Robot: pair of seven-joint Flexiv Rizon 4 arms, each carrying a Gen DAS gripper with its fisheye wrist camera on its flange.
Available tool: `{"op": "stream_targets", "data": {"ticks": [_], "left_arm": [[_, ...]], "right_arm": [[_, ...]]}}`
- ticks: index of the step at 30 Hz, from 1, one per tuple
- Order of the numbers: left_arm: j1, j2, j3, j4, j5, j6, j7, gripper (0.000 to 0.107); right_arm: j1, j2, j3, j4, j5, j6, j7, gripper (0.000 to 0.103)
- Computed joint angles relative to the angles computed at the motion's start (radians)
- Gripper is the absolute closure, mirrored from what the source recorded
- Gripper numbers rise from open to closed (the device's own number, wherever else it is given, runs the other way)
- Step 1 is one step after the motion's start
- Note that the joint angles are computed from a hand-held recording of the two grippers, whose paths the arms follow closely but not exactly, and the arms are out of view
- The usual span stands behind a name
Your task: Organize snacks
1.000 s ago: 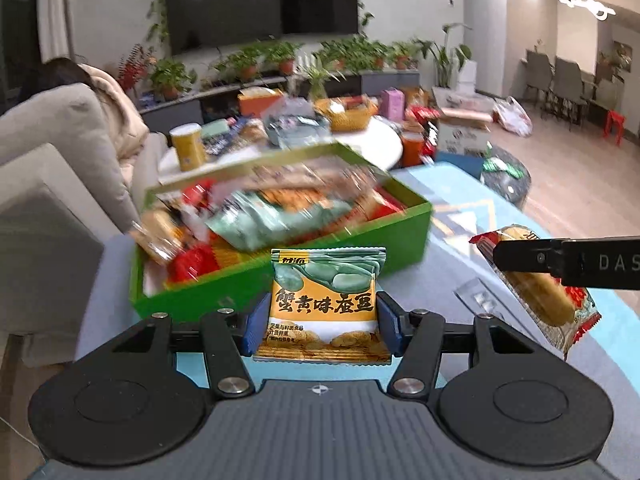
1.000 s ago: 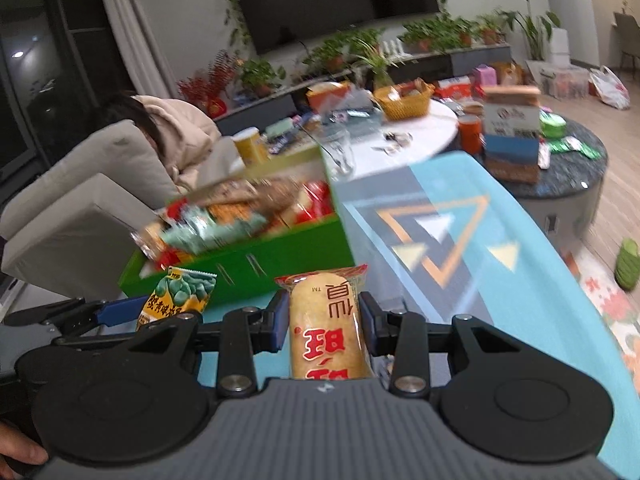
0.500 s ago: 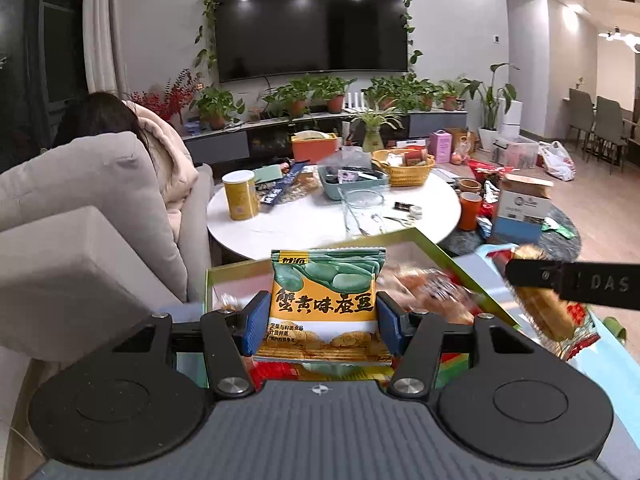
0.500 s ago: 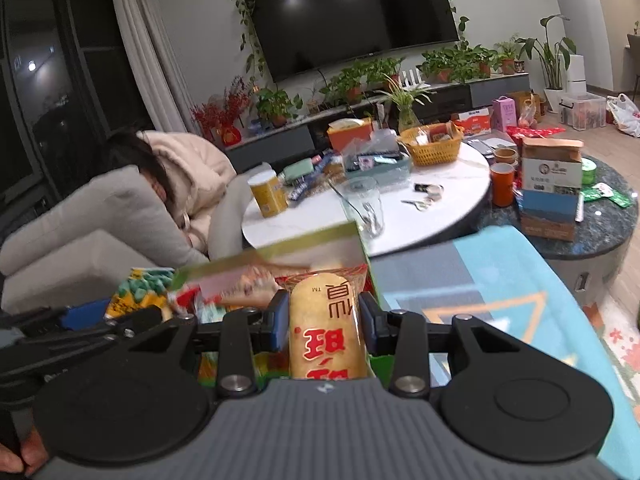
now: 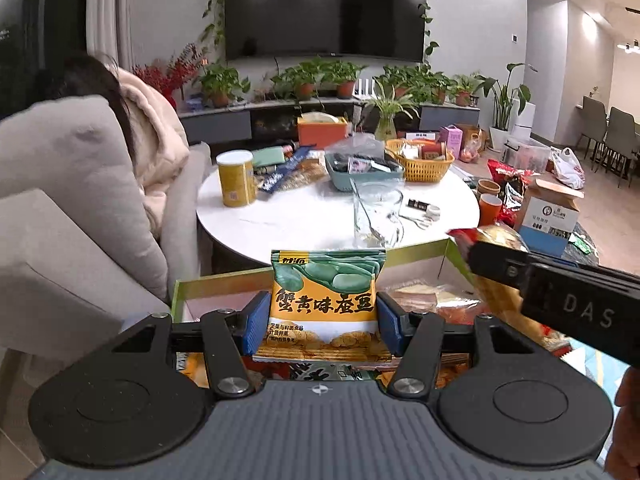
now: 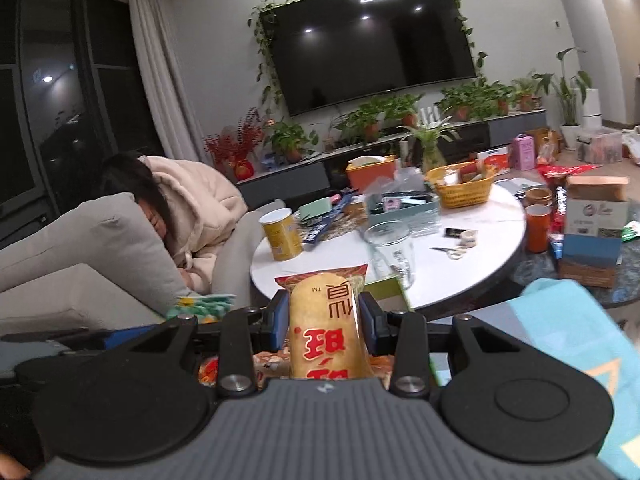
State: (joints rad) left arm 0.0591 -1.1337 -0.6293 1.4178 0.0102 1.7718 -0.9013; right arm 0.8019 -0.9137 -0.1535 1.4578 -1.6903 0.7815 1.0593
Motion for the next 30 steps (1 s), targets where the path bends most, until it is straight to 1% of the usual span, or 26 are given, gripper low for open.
{"op": "stream_targets", "data": {"ticks": [2,3,4,6,8,11,13,15,18,22,27,30], "left_arm": [[-0.019,-0.005,0.027,-0.015,-0.008,-0.01,0.001,0.053],[-0.026,-0.005,0.038,-0.016,-0.008,-0.006,0.004,0.05],[-0.028,-0.009,0.043,-0.014,-0.002,0.011,0.008,0.047],[-0.026,-0.012,0.047,-0.01,0.015,0.032,0.012,0.043],[-0.023,-0.007,0.049,-0.005,0.024,0.034,0.01,0.043],[0.0,0.0,0.026,0.019,0.044,0.048,0.005,0.042],[0.014,0.005,0.016,0.038,0.061,0.062,0.0,0.038],[0.018,0.018,0.022,0.06,0.068,0.069,-0.013,0.037],[0.012,0.056,0.053,0.099,0.053,0.051,-0.042,0.037],[0.031,0.09,0.056,0.162,0.054,0.067,-0.073,0.037],[0.081,0.126,0.025,0.245,0.089,0.08,-0.099,0.037],[0.108,0.145,0.009,0.292,0.117,0.096,-0.109,0.037]], "right_arm": [[-0.006,-0.024,0.001,-0.034,0.028,0.015,-0.069,0.058],[-0.006,-0.03,0.001,-0.042,0.044,0.022,-0.091,0.058],[-0.002,-0.031,-0.002,-0.041,0.05,0.024,-0.086,0.058],[0.009,-0.017,-0.012,-0.015,0.039,0.012,-0.023,0.058],[0.013,0.0,-0.01,0.012,0.035,-0.007,0.011,0.058],[0.012,0.024,0.005,0.049,0.032,-0.026,0.057,0.058],[0.005,0.038,0.019,0.072,0.027,-0.024,0.089,0.058],[0.001,0.044,0.032,0.082,0.039,-0.028,0.092,0.058],[-0.005,0.053,0.044,0.092,0.047,-0.015,0.078,0.058],[-0.005,0.067,0.051,0.106,0.032,-0.005,0.08,0.058],[0.008,0.083,0.066,0.122,0.031,-0.015,0.03,0.058],[0.023,0.091,0.075,0.138,0.028,-0.032,0.02,0.057]]}}
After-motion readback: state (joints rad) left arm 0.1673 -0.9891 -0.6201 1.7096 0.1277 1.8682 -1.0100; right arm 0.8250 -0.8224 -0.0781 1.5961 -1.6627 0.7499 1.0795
